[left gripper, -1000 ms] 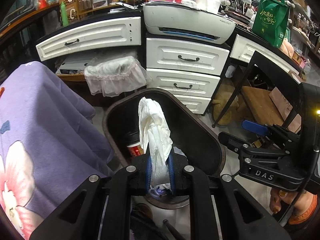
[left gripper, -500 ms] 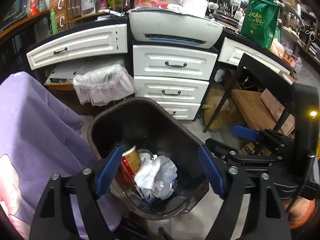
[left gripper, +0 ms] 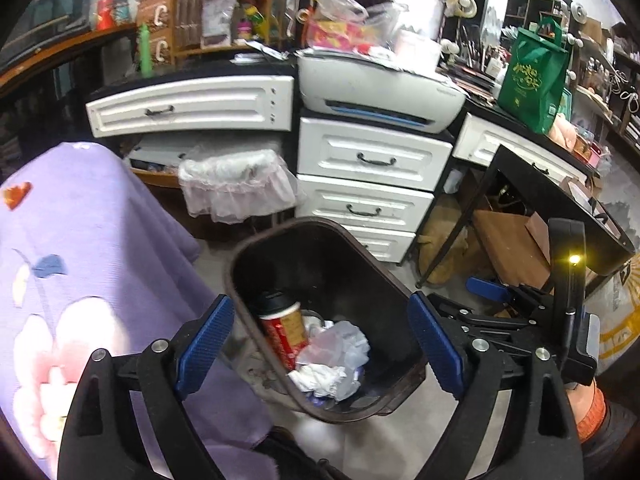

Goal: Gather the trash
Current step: 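Lower the white tissue into the bin and open the left gripper, then move both tools back over the table toward the green carton, then grasp the green drink carton with the left gripper while the right gripper grasps the orange peel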

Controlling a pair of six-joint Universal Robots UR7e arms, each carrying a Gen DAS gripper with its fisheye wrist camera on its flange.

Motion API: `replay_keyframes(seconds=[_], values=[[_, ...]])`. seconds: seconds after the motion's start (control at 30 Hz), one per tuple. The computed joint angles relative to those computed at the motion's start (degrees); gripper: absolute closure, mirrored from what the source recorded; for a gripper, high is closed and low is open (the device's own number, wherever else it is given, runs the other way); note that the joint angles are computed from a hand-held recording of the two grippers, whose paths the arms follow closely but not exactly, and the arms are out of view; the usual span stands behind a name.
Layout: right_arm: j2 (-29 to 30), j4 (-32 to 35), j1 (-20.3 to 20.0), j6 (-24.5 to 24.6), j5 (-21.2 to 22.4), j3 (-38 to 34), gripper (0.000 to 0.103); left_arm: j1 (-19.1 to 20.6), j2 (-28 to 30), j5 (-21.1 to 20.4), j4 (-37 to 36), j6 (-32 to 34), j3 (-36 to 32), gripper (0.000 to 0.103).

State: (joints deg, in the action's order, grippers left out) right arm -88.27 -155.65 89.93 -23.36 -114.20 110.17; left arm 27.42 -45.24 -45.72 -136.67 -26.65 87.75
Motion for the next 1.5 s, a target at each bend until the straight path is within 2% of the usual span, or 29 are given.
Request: replay_keyframes(seconds=[0.13, 0.33, 0.5, 0.57, 0.67, 0.7, 0.77, 0.83, 0.9, 1.03, 1.17, 1.27, 1.33, 1.43, 1.5], values=[[0.14, 0.49, 1.26, -1.0, 0.05, 0.03, 0.029, -0.56, -2.73, 2.74, -0.43, -0.39, 2.01, 0.008], [0.2, 1.64, 3.84, -3.67, 1.91, 0.01, 0.029, -1.37, -7.22, 10.99, 4.4, -2.94, 3.96, 0.006], [1.02, 1.93, 7.43, -6.61, 2.8, -0.74, 0.027, -1.06, -11.96, 18.52, 11.9, -9.07, 4.97, 0.006], [1.48, 2.27, 8.89, -7.23, 3.79, -1.27, 0.018, -0.55, -13.79, 21.51, 18.75, -14.72, 4.5, 0.006], [2.62, 1.7, 11.25, -8.23, 4.6, -1.98, 0.018, 0.93, -16.48, 24.51, 31.2, -26.57, 2.54, 0.006], [3.0, 1.72, 11.87, -8.35, 4.87, -2.25, 0.018, 1.77, -17.56, 25.15, 36.78, -32.33, 1.35, 0.006], [4.02, 2.01, 13.27, -8.45, 5.39, -3.0, 0.018, 3.27, -18.64, 25.34, 44.36, -39.94, -0.95, 0.006], [5.44, 2.3, 14.79, -8.82, 5.83, -3.94, 0.018, 4.78, -19.2, 24.45, 49.51, -44.72, -3.2, 0.006], [6.67, 2.31, 16.17, -9.44, 5.98, -4.61, 0.018, 6.81, -19.13, 22.01, 49.76, -43.82, -5.34, 0.006], [8.96, 2.36, 18.54, -10.46, 6.26, -5.88, 0.018, 10.01, -18.21, 20.66, 51.78, -42.9, -9.35, 0.006], [10.81, 2.87, 19.86, -11.03, 5.92, -6.83, 0.018, 13.3, -17.33, 17.29, 44.2, -36.53, -11.26, 0.006], [12.24, 3.67, 20.71, -11.22, 5.59, -7.83, 0.018, 14.86, -14.6, 17.7, 52.54, -40.03, -16.3, 0.007], [13.49, 4.26, 21.44, -11.47, 5.64, -8.94, 0.018, 16.11, -12.97, 16.36, 56.71, -41.38, -19.32, 0.01], [15.74, 5.19, 22.35, -11.5, 6.36, -11.2, 0.018, 16.62, -12.28, 16.56, 62.47, -44.16, -21.1, 0.019], [18.04, 6.28, 23.06, -11.31, 7.33, -13.86, 0.018, 16.97, -12.78, 15.96, 63.85, -44.76, -20.97, 0.037]])
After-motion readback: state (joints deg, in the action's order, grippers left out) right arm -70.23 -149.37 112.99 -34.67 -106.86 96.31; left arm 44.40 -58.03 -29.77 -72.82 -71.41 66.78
